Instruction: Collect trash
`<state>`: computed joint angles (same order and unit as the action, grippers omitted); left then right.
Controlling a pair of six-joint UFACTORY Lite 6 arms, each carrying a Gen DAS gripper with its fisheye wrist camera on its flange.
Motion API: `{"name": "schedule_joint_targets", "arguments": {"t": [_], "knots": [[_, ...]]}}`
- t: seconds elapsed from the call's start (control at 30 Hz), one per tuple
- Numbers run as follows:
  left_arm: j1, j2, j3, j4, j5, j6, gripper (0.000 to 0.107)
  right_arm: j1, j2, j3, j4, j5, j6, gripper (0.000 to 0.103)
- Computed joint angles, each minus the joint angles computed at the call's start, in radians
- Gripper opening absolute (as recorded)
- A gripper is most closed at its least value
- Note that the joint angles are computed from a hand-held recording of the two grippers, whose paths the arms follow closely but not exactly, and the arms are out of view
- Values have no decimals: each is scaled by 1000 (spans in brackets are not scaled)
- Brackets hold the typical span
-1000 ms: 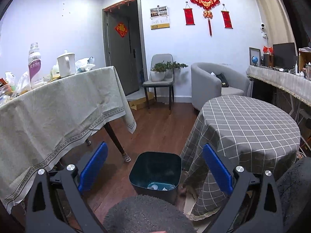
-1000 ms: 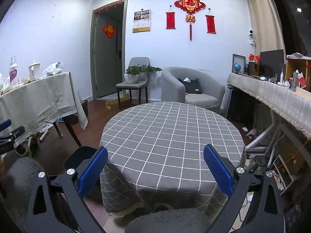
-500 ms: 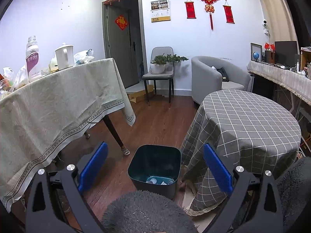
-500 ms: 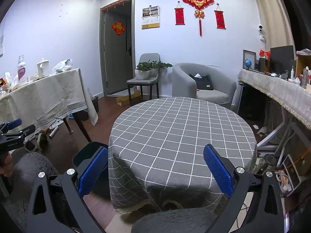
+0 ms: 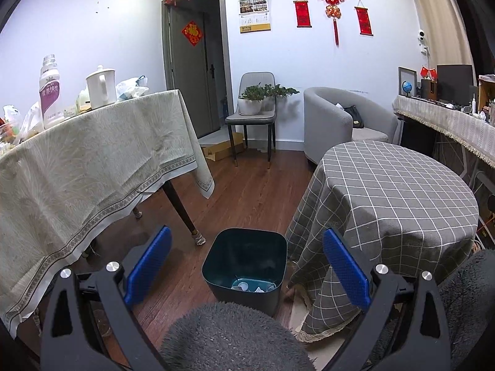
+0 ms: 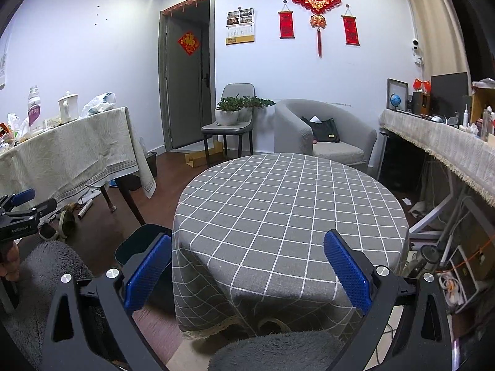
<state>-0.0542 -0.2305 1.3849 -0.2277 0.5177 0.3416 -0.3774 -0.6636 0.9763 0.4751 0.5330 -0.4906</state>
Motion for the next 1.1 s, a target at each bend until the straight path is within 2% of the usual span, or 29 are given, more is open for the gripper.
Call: {"name": "schedule_joint_targets", "arguments": {"t": [1.1], "knots": [[-6, -3, -4, 12, -2, -13, 100, -2, 1, 1, -1, 4, 3, 99]]}}
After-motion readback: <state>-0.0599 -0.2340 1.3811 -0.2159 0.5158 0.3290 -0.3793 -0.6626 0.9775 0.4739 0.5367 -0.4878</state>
